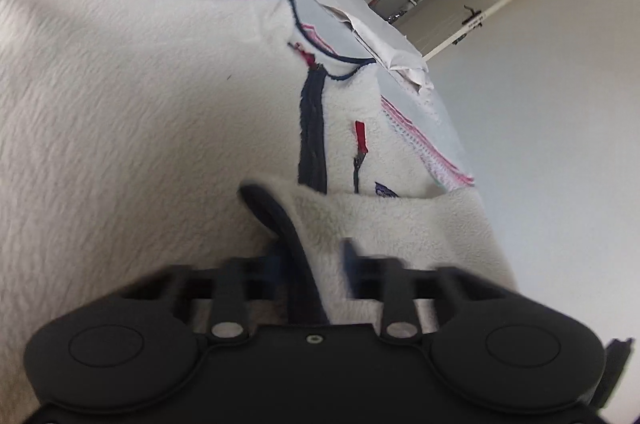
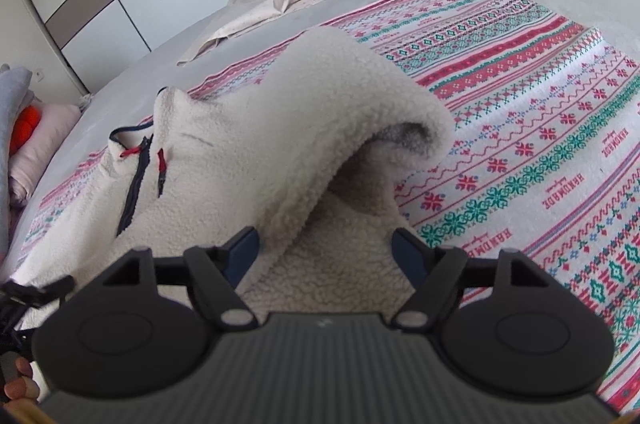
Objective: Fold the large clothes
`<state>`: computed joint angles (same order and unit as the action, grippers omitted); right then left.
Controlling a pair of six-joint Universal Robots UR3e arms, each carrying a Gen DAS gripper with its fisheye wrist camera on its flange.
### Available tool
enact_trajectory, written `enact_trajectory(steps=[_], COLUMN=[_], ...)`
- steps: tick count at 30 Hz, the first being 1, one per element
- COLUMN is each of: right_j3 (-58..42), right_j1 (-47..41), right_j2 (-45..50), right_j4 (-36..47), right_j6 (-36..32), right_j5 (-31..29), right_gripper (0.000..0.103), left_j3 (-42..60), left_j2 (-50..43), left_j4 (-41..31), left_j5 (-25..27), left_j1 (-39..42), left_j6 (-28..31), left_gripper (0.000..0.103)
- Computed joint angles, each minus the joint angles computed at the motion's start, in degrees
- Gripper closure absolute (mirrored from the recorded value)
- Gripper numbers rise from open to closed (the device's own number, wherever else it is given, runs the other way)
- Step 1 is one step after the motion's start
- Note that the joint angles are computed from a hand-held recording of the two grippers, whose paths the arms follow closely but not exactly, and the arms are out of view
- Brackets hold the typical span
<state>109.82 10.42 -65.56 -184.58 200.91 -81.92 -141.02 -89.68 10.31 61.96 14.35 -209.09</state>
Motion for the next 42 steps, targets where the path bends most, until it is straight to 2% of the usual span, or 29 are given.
enact_trajectory(steps=[2, 7, 9, 12, 17, 21, 24, 25, 26, 27, 29, 31, 33, 35, 36, 38, 40, 41, 42], right_j3=[1.0, 2.6, 1.7, -1.0, -5.5, -15.5, -18.2, -19.2, -21.0, -21.9, -19.8, -17.7, -17.4, -15.2, -12.6, -5.4, 2.2, 5.6, 8.3], right_j1=[-0.1, -0.1, 0.0, 1.2, 1.5, 5.0, 6.8, 7.6, 8.8, 9.1, 7.8, 5.2, 3.1, 1.2, -0.3, -5.2, -11.6, -14.2, -16.3], right_j2=[0.2, 1.3, 2.3, 4.8, 10.5, 17.0, 18.9, 19.9, 21.7, 22.8, 22.2, 20.9, 21.3, 19.8, 18.0, 13.4, 7.6, 4.9, 2.5], right_j4=[-3.0, -9.9, -9.7, -8.3, -10.7, -7.9, -7.8, -8.3, -9.3, -10.4, -14.6, -14.9, -10.4, -10.6, -11.8, -14.3, -14.6, -15.1, -15.6], right_j6=[1.3, 0.4, -0.5, -2.6, -7.6, -17.0, -22.4, -23.7, -24.4, -24.1, -21.2, -20.0, -18.8, -17.3, -17.6, -18.7, -18.2, -17.1, -15.8], right_j5=[-1.1, -6.5, -8.1, -12.3, -11.8, -16.7, -17.5, -19.1, -23.2, -26.0, -27.1, -25.4, -22.0, -17.9, -14.6, -4.6, 6.0, 8.4, 9.8], right_gripper=[0.028, 0.019, 0.019, 0.019, 0.024, 0.029, 0.034, 0.038, 0.047, 0.048, 0.048, 0.047, 0.048, 0.047, 0.047, 0.04, 0.037, 0.038, 0.038], left_j3=[7.1, 19.9, 23.1, 23.3, 21.3, 18.4, 17.1, 16.6, 16.4, 15.6, 13.2, 12.9, 14.6, 12.4, 12.0, 10.8, 9.7, 8.8, 7.9], left_j2=[-1.6, -2.1, -3.0, -4.9, -13.7, -20.3, -22.0, -21.5, -21.3, -20.4, -18.2, -19.1, -22.1, -25.5, -24.9, -22.4, -19.8, -19.1, -19.1], left_j4=[-0.9, 0.3, 0.6, 3.7, 7.9, 12.9, 15.5, 15.6, 15.7, 16.0, 16.8, 16.9, 13.3, 19.8, 19.9, 18.6, 18.2, 20.4, 23.4], left_j5=[6.4, 11.1, 14.4, 17.9, 23.3, 21.2, 18.9, 18.4, 17.5, 15.7, 10.8, 13.0, 17.8, 17.5, 17.1, 15.1, 17.7, 20.3, 22.4], left_j1=[-4.1, -5.3, -5.2, -2.5, 0.7, 4.5, 6.0, 6.1, 6.5, 7.0, 8.0, 6.2, 3.4, 3.7, 4.2, 5.9, 5.5, 4.7, 3.9], left_j6=[2.2, 5.6, 7.8, 10.0, 14.1, 14.6, 13.5, 13.1, 12.7, 12.2, 12.3, 14.3, 17.9, 20.8, 20.3, 20.3, 20.7, 20.6, 20.2], left_gripper=[0.093, 0.093, 0.093, 0.093, 0.093, 0.093, 0.093, 0.093, 0.093, 0.093, 0.093, 0.093, 0.093, 0.092, 0.088, 0.087, 0.074, 0.068, 0.055])
